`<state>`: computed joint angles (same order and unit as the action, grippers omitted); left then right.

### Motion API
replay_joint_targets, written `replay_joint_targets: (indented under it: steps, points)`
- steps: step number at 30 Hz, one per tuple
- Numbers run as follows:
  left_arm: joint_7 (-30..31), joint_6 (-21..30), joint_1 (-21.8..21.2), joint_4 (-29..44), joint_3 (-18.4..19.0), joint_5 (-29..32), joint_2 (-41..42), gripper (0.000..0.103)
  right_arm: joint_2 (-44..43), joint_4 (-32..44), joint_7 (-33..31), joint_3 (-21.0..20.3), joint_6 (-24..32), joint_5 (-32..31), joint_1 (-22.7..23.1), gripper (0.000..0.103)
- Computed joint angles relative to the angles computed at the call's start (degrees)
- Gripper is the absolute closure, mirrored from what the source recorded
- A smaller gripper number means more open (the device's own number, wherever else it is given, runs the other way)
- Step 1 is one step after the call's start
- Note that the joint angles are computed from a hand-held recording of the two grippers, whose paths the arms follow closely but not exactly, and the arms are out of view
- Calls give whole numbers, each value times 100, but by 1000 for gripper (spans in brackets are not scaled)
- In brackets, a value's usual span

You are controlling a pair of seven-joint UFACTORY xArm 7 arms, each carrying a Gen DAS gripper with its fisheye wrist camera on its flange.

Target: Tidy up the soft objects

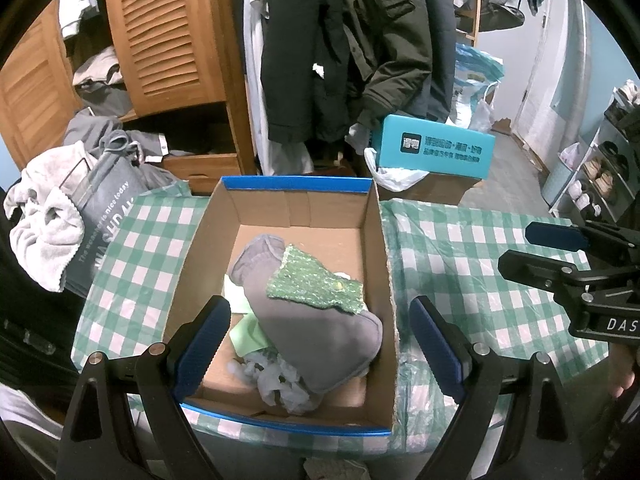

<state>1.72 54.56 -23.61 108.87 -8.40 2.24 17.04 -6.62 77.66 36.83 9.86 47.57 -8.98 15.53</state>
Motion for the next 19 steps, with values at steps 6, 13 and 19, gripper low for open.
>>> replay_joint_targets:
  steps: [6,13,19]
  points:
    - [44,-54,29,-102,-17,-63,-54,11,-1,-8,18,1,-11,-24,1,37]
    - [-33,-25,-3,-47,7,20,-35,11,-4,-10,5,2,-11,-19,2,37]
    - [25,108,17,91,-15,-72,32,11,4,-1,31,7,-2,-36,5,37]
